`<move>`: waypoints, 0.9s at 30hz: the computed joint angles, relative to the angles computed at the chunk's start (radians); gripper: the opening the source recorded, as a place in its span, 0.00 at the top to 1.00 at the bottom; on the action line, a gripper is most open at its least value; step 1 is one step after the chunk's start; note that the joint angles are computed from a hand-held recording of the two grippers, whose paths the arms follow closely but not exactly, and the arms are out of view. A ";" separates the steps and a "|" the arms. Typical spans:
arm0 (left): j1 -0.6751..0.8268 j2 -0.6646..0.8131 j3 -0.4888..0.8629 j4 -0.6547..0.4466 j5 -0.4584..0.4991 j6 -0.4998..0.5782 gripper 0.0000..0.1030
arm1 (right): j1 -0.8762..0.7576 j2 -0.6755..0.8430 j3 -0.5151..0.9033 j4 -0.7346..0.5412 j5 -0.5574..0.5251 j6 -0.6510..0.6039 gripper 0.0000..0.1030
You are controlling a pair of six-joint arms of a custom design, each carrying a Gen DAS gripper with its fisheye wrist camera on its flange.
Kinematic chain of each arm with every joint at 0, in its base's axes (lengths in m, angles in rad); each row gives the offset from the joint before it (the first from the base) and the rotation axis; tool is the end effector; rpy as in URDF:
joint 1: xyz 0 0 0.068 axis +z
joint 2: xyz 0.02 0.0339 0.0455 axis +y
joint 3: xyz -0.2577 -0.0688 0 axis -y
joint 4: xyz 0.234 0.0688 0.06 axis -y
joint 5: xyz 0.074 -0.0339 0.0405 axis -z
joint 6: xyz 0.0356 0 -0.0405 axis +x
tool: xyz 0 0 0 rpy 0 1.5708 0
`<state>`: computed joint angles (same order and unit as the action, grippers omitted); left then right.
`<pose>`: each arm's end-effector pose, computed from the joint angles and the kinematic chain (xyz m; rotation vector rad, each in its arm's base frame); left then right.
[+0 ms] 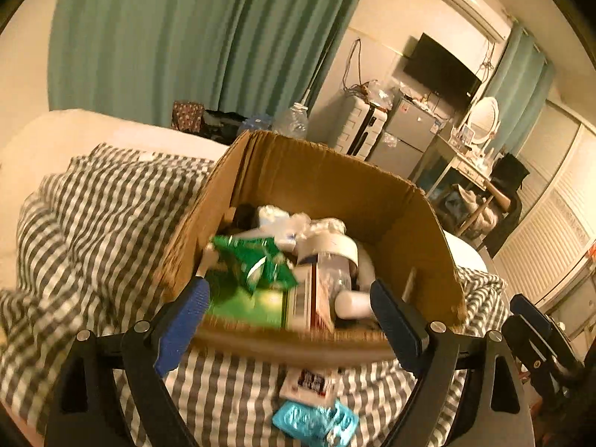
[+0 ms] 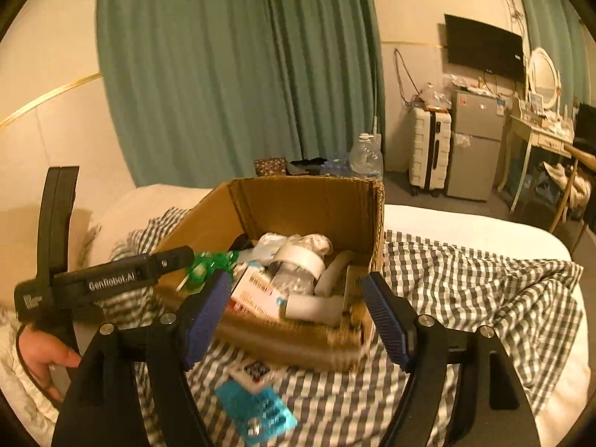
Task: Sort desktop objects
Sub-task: 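Move both open tools back to the bead bracelet and blue blister pack, then grasp the dark bead bracelet with left tool while right tool grasps the blue blister pack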
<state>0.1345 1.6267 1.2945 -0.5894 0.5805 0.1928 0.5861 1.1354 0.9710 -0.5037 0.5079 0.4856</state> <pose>0.3375 0.0260 0.2685 0.3055 2.3493 -0.5654 0.2049 0.1153 0.3029 0.1604 2.1372 0.0517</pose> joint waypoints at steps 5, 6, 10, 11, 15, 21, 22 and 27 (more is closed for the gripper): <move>0.085 -0.097 -0.157 0.023 0.021 0.042 0.09 | 0.117 -0.072 -0.111 -0.017 0.046 0.151 0.27; 0.095 -0.099 -0.170 0.009 0.010 0.058 0.09 | 0.132 -0.073 -0.129 -0.022 0.041 0.178 0.27; 0.144 -0.138 -0.258 0.024 -0.008 0.101 0.09 | 0.191 -0.052 -0.161 -0.062 0.062 0.251 0.27; 0.154 -0.147 -0.279 0.024 -0.010 0.118 0.09 | 0.202 -0.049 -0.164 -0.068 0.068 0.261 0.27; 0.191 -0.176 -0.373 0.023 -0.020 0.222 0.09 | 0.237 -0.049 -0.183 -0.087 0.082 0.299 0.27; 0.242 -0.182 -0.501 0.018 -0.016 0.418 0.09 | 0.273 -0.034 -0.208 -0.113 0.096 0.358 0.27; 0.244 -0.177 -0.521 0.019 -0.017 0.454 0.09 | 0.268 -0.026 -0.208 -0.109 0.092 0.357 0.27; 0.187 -0.151 -0.587 0.068 -0.058 0.510 0.09 | 0.264 0.026 -0.201 -0.087 0.078 0.354 0.27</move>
